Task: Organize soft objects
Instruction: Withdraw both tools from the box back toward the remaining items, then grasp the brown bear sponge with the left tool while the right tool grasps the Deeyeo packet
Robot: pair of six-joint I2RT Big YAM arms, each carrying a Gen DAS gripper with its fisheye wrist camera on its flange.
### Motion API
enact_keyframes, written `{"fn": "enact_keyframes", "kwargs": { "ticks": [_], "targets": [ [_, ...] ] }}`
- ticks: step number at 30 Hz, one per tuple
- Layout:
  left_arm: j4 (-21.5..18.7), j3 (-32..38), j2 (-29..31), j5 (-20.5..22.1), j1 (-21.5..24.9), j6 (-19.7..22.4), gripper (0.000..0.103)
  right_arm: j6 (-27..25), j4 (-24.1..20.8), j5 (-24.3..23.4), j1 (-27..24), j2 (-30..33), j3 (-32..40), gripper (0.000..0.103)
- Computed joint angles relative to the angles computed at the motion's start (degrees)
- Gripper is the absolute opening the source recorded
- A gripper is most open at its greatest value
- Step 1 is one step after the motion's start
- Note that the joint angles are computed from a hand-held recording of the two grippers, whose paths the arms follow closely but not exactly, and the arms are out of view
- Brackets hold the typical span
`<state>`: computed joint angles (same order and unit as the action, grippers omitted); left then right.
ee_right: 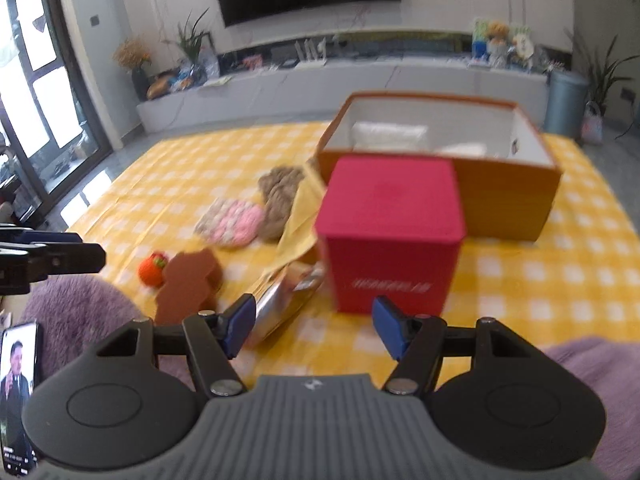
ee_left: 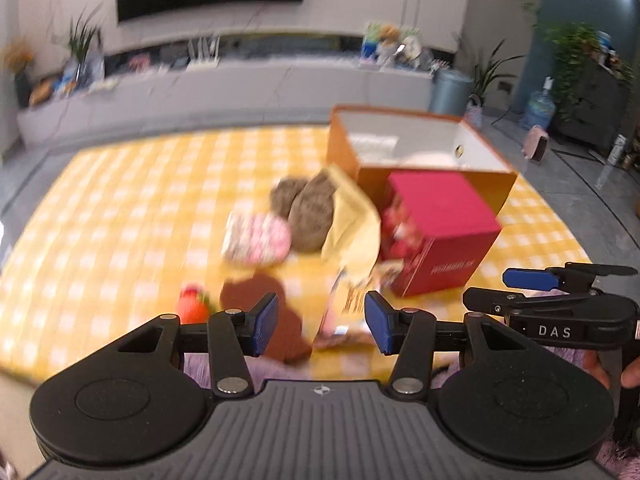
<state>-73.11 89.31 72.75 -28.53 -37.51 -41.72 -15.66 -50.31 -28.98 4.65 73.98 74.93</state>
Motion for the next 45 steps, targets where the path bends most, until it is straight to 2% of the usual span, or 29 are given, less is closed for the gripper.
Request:
{"fn": "enact_keyframes", "kwargs": {
  "ticks": [6, 9, 15, 31, 36, 41, 43, 45],
  "targets": [
    [-3.58, -2.77, -3.57, -0.67, 0.86, -4.54, 0.057, -0.01, -1.14, 0.10, 2.18, 0.98, -1.11, 0.065],
    [-5.21, -2.82, -3.92, -0.98, 1.27, -5.55, 0.057, 1.34, -1.62, 0.22, 3.32, 1.89, -0.91, 0.065],
    [-5.75, -3.22, -3.91, 1.10, 2.91, -6.70, 0.057, 3.25, -1.89, 0.93, 5.60, 3.71, 0.11, 0.065],
    [-5.52, -3.85, -3.91, 5.56, 9.35, -4.05, 0.057, 10.90, -6.75, 2.91, 10.37, 15.48, 8.29, 0.064],
    [-5.81, -3.75, -3.65, 6.99, 11.45, -2.76, 0.057, 11.96, -7.91, 3.30, 10.69, 17.83, 10.12, 0.060],
    [-5.63, -3.99, -3.28, 8.24, 12.78, -2.04, 0.057, 12.29, -7.28, 3.54, 10.69, 18.97, 10.69, 0.055],
    [-5.72, -3.87, -2.98, 8.47, 12.98, -1.86, 0.057, 12.11, -6.71, 3.55, 10.71, 18.88, 10.48, 0.052],
    [-5.58, -3.87, -2.78, 8.88, 13.23, -1.58, 0.057, 11.26, -5.45, 4.31, 11.07, 18.25, 9.71, 0.041]
  ]
}}
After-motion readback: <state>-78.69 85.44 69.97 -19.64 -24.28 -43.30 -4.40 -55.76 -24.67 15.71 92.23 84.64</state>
